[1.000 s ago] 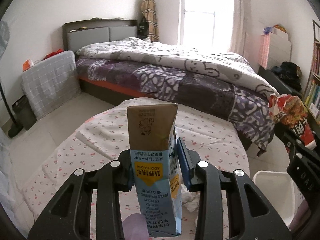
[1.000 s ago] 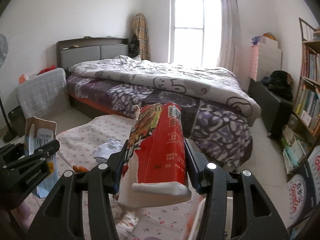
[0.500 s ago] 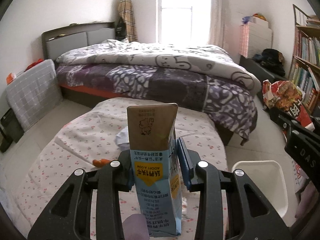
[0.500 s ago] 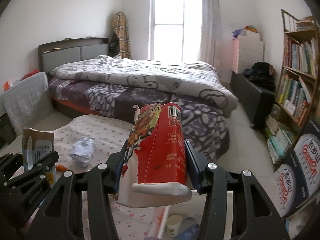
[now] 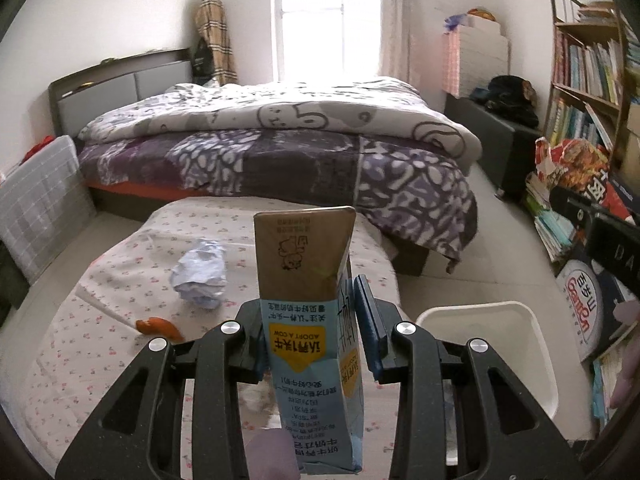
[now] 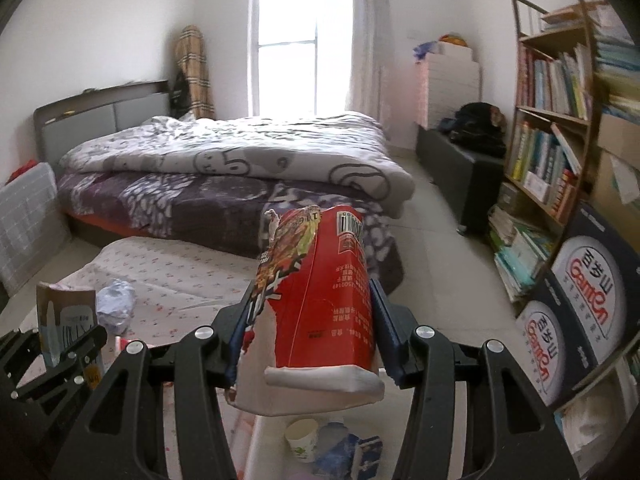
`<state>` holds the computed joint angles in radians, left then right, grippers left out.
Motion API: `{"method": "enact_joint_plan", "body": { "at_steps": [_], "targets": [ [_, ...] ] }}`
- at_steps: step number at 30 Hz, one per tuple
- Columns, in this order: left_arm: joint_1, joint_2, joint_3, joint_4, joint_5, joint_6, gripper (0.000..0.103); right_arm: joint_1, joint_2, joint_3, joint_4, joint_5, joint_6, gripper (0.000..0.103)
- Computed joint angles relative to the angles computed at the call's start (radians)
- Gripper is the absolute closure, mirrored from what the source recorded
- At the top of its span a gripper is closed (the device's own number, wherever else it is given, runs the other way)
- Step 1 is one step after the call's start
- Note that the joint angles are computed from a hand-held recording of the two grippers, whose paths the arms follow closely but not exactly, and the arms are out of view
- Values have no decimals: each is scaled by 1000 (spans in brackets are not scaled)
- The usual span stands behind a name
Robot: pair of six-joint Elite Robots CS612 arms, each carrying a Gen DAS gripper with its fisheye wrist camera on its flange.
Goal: Collect trash
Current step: 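Lift the carton and noodle cup and carry them toward the white bin, then open both tools over the white bin to drop the carton and noodle cup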
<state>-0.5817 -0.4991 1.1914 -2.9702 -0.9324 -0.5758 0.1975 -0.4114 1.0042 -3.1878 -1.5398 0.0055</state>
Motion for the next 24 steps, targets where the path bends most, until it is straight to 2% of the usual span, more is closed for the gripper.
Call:
{"method": "enact_joint_plan", "body": {
  "at_steps": [7,10,12,15,20,24],
  "targets": [
    [-17,31,-57,22,-25,50,68,-20,-8,17,-14,-20,33,47],
    [-25,45,-84,32,-37,69,68,-27,-12,29,-40,-39,53,37],
    [-28,52,-98,38,-45,77,68,-32,-15,35,-53,-50,63,34],
    [-32,64,-122,46,-66,92,68,-37,-17,44,-71,-84,84,23],
    [-38,81,-157,62,-101,105,68,-50,-22,53,-84,-120,125,14],
    [-43,95,-186,77,-130,117,68,-60,-26,60,-83,-132,152,14]
  ]
}}
